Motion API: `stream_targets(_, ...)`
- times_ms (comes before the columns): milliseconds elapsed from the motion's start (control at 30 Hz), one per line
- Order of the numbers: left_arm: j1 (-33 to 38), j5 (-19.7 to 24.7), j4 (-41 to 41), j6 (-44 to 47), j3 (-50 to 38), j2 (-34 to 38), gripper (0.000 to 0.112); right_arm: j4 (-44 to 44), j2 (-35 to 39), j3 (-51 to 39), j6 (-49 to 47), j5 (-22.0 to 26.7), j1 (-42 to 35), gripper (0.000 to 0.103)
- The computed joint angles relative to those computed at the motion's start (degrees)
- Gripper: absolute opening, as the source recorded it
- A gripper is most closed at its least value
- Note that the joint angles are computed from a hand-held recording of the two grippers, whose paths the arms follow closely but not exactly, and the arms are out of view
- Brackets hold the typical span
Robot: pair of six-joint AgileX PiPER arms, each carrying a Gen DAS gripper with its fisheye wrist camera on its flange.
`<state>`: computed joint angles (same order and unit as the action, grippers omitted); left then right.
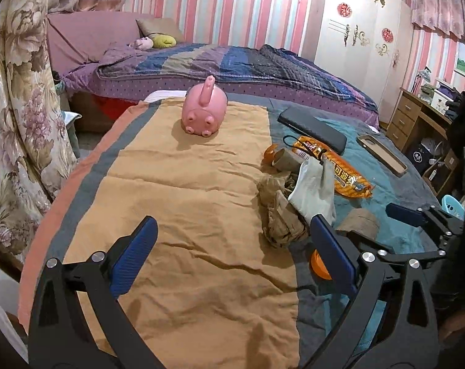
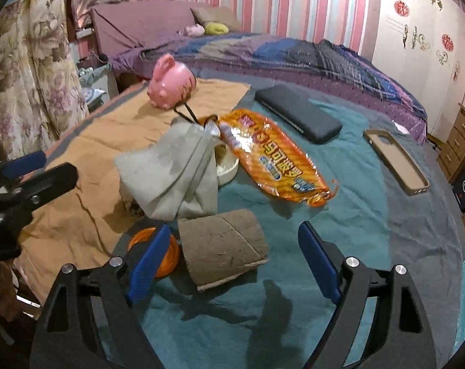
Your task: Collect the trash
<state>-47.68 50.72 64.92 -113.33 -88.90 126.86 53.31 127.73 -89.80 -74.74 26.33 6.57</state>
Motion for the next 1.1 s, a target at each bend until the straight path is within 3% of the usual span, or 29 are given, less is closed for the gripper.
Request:
stream_targets(33,0.1,-0.56,-0.28,0.35,-0.27,0.12,0.096,-1.17,0.44,-0.58,1.56,0.53,0.17,0.082)
stream_targets(100,0.17,-1.3,-0.87,1.79,-1.64,0.81,0.096,-5.33,1.86,-3.34,6.68,3.29,-0.08,0.062)
stream_targets(133,0.17,-1.68,-1.07,2.46,-2.49,1.28,0.096,-6.52,2.47,-4.49,8.17,4.7,-0.3,0.058)
stream_targets(200,0.37,-2.26,-1.84,4.6,-4.79,2.54,0.096,-5.9,2.62,-5.2,8.51,6.61,-1.24,0.057)
stream_targets(333,1.07,-3.2,-2.6,8.7,-9.72,5.08,0.096,0.9,0.87,-2.79,2.37,5.43,-3.03,0.056)
stream_targets(433,2.54,-5.16,-4.29,11.25,-13.19,6.83,0.089,0.96,1.03,-3.96,3.39,7.1,-4.62,0.056)
stream_targets(600,5.51,-8.5,-13.71,21.66,-19.37,10.56,0.04,0.56,1.48,-6.16,4.07,9.01,-7.05,0.057)
stream_targets(700,5.73,-9.25,-13.76,21.84,-19.98,11.02,0.03,-0.05,1.97,-7.7,5.04,9.96,-8.32,0.057)
stream_targets(767,5.26,-10.4,-10.47,18.55,-18.09,9.96,0.029,-0.42,2.39,-8.7,5.76,10.77,-9.14,0.057)
stream_targets(900,3.44,-8.63,-5.66,15.58,-17.79,9.35,0.029,-0.33,2.48,-9.2,5.71,11.86,-10.16,0.058)
stream_targets(1000,2.71,-5.1,-7.8,19.74,-22.25,11.44,0.031,-0.01,2.33,-8.85,4.87,12.07,-10.47,0.059)
stream_targets(1100,3.05,-4.28,-11.74,24.25,-25.69,13.28,0.032,0.29,2.24,-8.61,4.42,12.2,-10.61,0.059)
